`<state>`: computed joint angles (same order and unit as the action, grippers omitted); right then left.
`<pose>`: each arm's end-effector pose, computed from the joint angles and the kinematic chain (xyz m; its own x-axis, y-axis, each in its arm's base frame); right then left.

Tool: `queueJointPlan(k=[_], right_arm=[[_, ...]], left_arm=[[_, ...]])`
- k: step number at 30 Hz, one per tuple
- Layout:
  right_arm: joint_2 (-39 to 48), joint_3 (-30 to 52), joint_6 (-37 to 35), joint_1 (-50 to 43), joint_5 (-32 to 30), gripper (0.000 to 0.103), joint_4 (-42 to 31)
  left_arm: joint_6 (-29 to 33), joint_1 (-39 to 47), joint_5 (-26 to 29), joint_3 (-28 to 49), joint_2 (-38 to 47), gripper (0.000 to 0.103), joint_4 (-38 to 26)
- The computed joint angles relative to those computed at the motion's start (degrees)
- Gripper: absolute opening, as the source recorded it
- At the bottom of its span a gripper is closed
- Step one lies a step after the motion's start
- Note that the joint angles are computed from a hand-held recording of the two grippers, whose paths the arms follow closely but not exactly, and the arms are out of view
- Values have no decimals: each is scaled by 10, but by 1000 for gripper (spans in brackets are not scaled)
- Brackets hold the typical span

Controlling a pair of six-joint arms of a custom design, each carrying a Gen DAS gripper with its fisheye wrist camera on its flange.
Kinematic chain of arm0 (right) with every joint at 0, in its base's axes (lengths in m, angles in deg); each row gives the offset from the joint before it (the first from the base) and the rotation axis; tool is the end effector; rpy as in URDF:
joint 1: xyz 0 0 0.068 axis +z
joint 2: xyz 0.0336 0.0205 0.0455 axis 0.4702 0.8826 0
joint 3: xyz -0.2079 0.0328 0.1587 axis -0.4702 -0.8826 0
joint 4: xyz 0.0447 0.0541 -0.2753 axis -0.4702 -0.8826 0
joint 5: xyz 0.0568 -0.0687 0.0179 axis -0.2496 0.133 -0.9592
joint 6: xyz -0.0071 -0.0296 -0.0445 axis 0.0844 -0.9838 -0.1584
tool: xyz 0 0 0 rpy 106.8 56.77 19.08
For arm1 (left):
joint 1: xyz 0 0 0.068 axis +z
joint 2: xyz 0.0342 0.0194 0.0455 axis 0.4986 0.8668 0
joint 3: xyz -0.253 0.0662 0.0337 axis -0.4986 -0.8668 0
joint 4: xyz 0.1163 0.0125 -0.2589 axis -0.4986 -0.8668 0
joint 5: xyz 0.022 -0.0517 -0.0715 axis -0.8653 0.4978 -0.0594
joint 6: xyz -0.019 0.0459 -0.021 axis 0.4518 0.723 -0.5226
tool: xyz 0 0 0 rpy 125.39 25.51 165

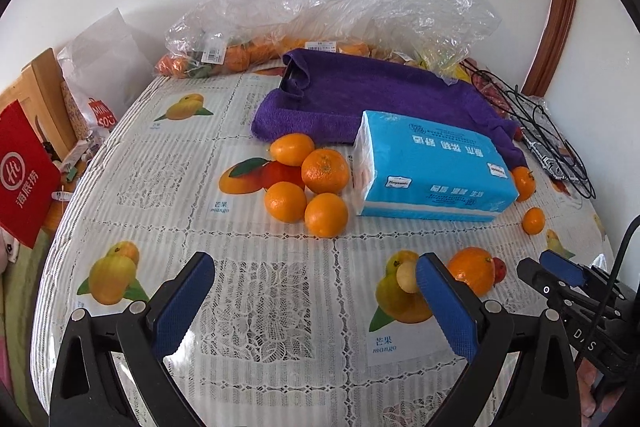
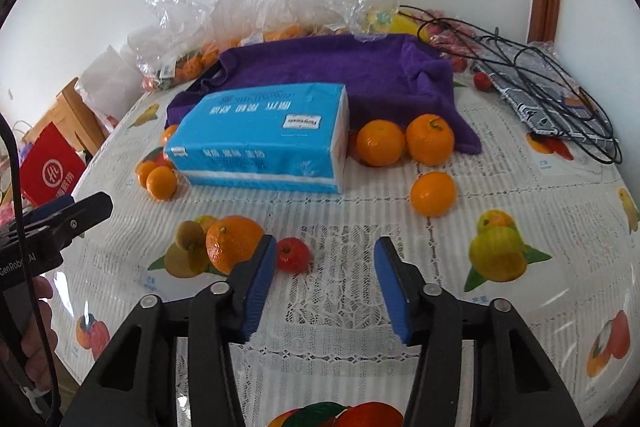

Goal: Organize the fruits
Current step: 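Move the right tool to the small red fruit while the left tool approaches the small yellow fruit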

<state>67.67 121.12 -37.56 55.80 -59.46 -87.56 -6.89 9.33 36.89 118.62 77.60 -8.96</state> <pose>0.3444 0.1836 0.1205 -0.7479 -0.2315 -0.6221 -0.3959 0.9079 0.1381 0.2875 -0.0939 0.1466 -0.7076 -0.2787 -0.6493 -0.3111 0.9479 -0.0679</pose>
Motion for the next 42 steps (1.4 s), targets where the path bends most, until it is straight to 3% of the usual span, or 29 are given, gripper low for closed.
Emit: queueJointPlan(k=[15,19,24,39,42], right_arm=[[74,49,-25,7,-12,35,-7],[78,49,-23,4,-9,26,5],[71,41,-42,8,7,25,10],[58,8,-36,-43,36,25,45],[60,6,-32,-49,35,25,55]], left_arm=[[17,36,64,-2,49,101,49],[23,37,75,-1,60,101,62],[34,36,90,-7,64,101,90],[73,8,116,32,137,82,113],[80,-6,105,40,153,73,121]])
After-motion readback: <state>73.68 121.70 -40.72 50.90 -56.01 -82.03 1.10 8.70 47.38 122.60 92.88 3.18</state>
